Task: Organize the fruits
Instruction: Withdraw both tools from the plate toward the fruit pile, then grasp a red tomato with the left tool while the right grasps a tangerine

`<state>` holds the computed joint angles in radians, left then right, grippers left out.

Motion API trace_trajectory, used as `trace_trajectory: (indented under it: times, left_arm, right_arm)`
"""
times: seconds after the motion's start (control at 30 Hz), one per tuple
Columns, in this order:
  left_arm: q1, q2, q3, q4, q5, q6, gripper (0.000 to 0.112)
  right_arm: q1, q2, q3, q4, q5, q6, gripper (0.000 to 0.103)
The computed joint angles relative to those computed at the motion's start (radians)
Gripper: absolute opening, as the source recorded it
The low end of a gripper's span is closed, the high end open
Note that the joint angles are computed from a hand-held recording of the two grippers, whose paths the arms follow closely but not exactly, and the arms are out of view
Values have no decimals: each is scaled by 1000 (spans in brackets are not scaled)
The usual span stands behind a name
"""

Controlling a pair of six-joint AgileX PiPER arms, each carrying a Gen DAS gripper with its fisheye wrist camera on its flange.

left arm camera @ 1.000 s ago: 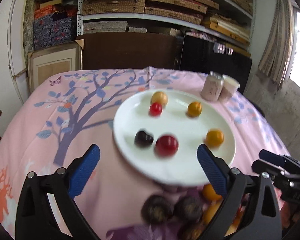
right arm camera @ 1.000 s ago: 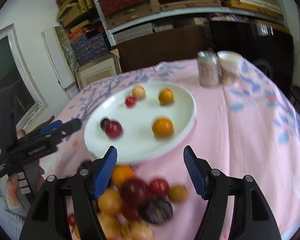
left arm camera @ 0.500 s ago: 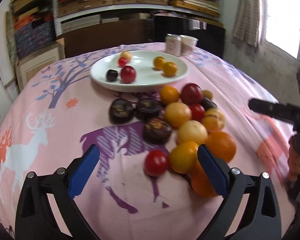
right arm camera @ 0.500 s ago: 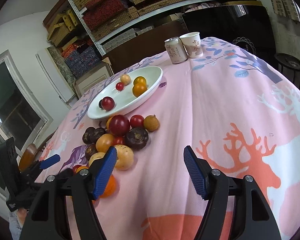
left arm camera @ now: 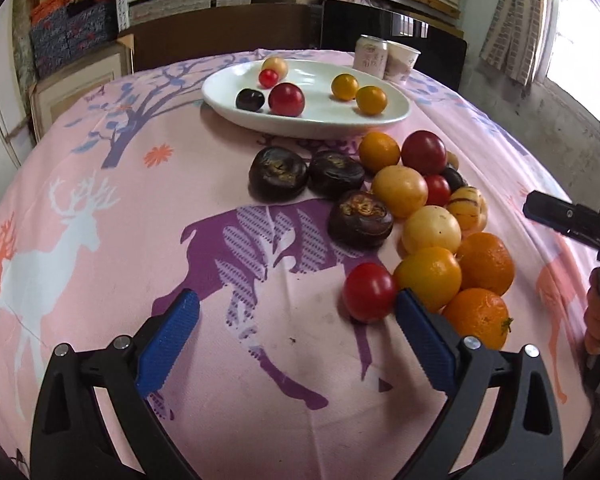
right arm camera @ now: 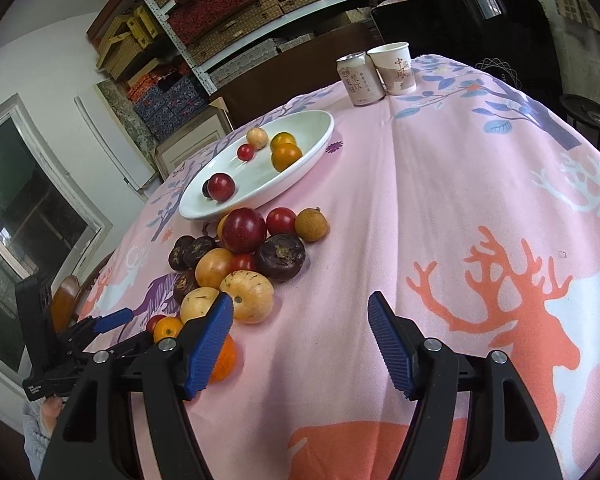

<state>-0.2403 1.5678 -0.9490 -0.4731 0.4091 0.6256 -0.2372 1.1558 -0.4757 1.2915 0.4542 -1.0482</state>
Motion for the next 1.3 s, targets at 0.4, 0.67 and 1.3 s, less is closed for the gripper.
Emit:
trace_trajectory:
  times: [0.4,0.67,1.3]
  left_arm:
    - [-91,24,-24,349,-84,-229,65]
    - [-30,103,-121,-9,39,128,48]
    - [-11,121,-144,-118,93,177,31]
  right_arm:
    - [51,-8,4,-10,-24,-10,71]
    - [66,5,-7,-43,-11,17,71]
    - [203,103,-74,-130,115,46,46]
